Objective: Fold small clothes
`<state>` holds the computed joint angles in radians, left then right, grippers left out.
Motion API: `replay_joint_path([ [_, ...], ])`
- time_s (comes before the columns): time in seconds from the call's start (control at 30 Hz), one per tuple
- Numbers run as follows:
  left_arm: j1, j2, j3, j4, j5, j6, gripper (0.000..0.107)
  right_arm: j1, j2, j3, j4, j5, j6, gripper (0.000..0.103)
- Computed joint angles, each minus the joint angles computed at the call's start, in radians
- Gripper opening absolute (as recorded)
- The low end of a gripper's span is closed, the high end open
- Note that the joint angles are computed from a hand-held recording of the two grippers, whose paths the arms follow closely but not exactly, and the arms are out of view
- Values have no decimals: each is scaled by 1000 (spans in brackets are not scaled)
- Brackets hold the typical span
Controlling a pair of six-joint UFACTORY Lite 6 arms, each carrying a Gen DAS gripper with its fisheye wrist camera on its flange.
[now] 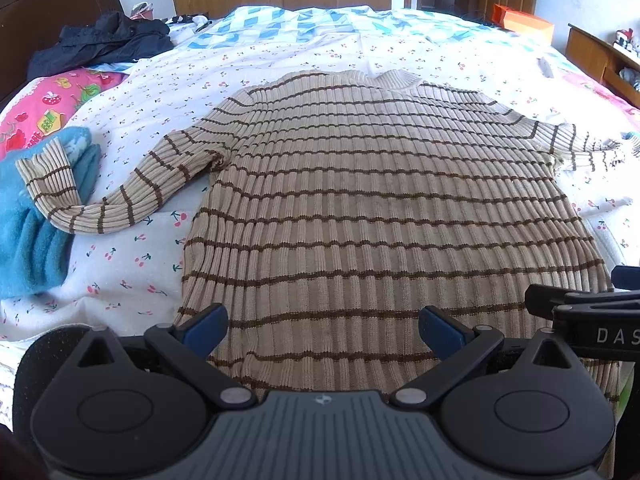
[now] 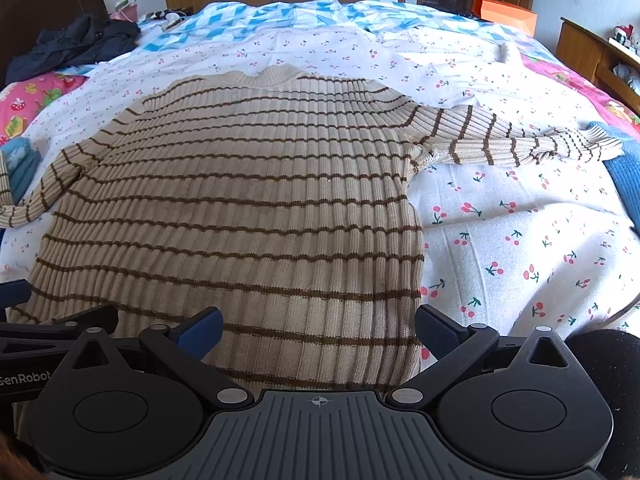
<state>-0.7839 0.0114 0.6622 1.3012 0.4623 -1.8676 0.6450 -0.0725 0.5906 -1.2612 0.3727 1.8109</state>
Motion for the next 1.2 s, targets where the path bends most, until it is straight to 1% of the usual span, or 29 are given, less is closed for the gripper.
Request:
replay_joint_path([
  [0.17, 14, -6, -8, 5, -17, -10, 103, 11, -2, 3, 9, 5, 0, 102],
  [0.67, 18, 12, 4, -16, -22, -7, 103, 13, 13, 7, 41, -19, -28, 102],
  [1.2, 15, 24, 12, -24, -12, 13, 103, 12, 30, 8, 14, -32, 5, 101],
])
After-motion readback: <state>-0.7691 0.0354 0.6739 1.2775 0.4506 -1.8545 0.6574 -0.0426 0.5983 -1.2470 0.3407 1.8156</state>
